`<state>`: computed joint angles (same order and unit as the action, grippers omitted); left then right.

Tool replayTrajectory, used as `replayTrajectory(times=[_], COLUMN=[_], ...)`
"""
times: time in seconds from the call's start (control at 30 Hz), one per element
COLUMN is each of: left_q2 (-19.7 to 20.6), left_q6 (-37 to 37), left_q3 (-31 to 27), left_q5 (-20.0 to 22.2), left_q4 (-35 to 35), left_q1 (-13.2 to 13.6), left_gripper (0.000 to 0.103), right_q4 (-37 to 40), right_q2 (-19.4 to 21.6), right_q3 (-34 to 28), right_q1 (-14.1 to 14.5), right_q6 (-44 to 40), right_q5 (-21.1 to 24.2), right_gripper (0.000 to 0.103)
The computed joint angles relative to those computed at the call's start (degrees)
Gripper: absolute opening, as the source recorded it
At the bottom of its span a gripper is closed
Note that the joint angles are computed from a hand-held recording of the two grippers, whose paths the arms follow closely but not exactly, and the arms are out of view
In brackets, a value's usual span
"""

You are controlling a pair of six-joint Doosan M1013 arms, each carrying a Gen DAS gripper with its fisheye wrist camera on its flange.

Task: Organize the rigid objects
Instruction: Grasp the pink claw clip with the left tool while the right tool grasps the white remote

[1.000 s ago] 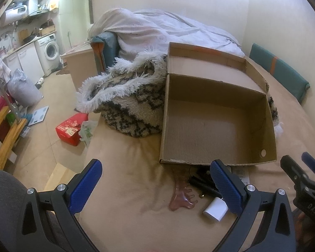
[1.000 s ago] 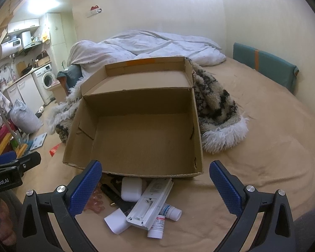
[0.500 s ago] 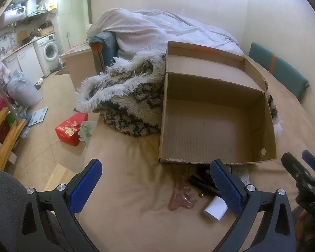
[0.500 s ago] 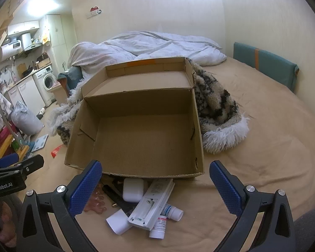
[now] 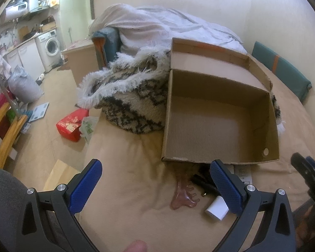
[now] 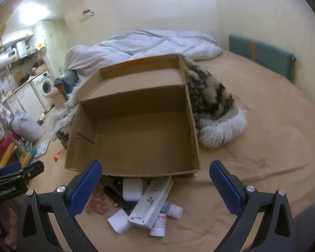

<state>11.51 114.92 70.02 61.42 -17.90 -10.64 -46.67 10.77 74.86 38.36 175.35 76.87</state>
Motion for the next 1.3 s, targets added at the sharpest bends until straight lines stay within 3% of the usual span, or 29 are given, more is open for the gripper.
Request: replayTrajectory(times=[0.13, 0.3, 0.37, 0.43, 0.47, 0.53, 0.6, 0.73, 0.8, 1.0, 1.07, 1.13, 1.23, 1.3], left_q2=[1.14, 4.15, 5.94, 8.08, 8.99, 10.58, 11.95, 12.94, 13.76, 14.18, 14.45, 14.27, 13.72, 14.03], left_q6=[-1.66, -3.19, -3.32, -3.61, -3.95, -4.73, -6.05, -7.44, -7.9, -7.04, -6.42, -5.0, -4.99, -5.53], left_q3=[-1.15, -4.11, -5.77, -7.65, -8.25, -8.99, -9.65, -9.01, -9.11, -8.68, -9.1, -8.87, -8.44, -8.54], left_q5=[1.9, 8.44, 13.12, 18.57, 20.57, 23.7, 26.28, 26.06, 27.48, 27.2, 27.76, 27.48, 27.32, 27.41], left_q4=[3.41, 6.6, 7.95, 8.97, 9.84, 10.89, 10.77, 12.77, 12.66, 13.21, 12.97, 13.93, 13.33, 11.96], left_q1=[-0.47, -1.4, -2.25, -3.06, -3.59, -4.49, -5.03, -6.0, -6.08, -6.44, -6.45, -6.7, -6.78, -5.97], left_gripper=[0.103, 0.101, 0.095, 0.079, 0.078, 0.078, 0.078, 0.076, 0.073, 0.072, 0.062, 0.037, 0.031, 0.03], right_q4=[3.62, 10.53, 13.35, 16.04, 17.6, 20.95, 24.63, 32.52, 36.29, 45.91, 48.21, 48.61, 50.98, 54.04], right_q2=[-0.76, -1.61, -2.01, -3.06, -3.53, -4.09, -4.27, -4.82, -4.8, -3.98, -3.38, -2.82, -2.11, -1.06], right_q3=[0.92, 2.38, 3.24, 4.93, 5.76, 6.96, 7.64, 9.69, 10.42, 12.21, 12.38, 12.25, 12.58, 12.48], right_q1=[-1.05, -2.89, -3.75, -4.87, -5.47, -6.61, -7.69, -9.61, -10.52, -13.25, -13.9, -14.27, -15.04, -15.45], right_q6=[1.53, 1.73, 2.65, 3.77, 4.25, 4.57, 3.62, 0.04, -1.76, -3.74, -4.81, -5.4, -8.09, -10.48], right_q5=[-0.27, -3.24, -4.56, -7.65, -9.5, -11.95, -13.6, -20.06, -22.35, -25.56, -26.19, -26.96, -29.9, -30.56], right_gripper=[0.103, 0.103, 0.103, 0.103, 0.103, 0.099, 0.087, 0.07, 0.056, 0.049, 0.047, 0.044, 0.044, 0.039])
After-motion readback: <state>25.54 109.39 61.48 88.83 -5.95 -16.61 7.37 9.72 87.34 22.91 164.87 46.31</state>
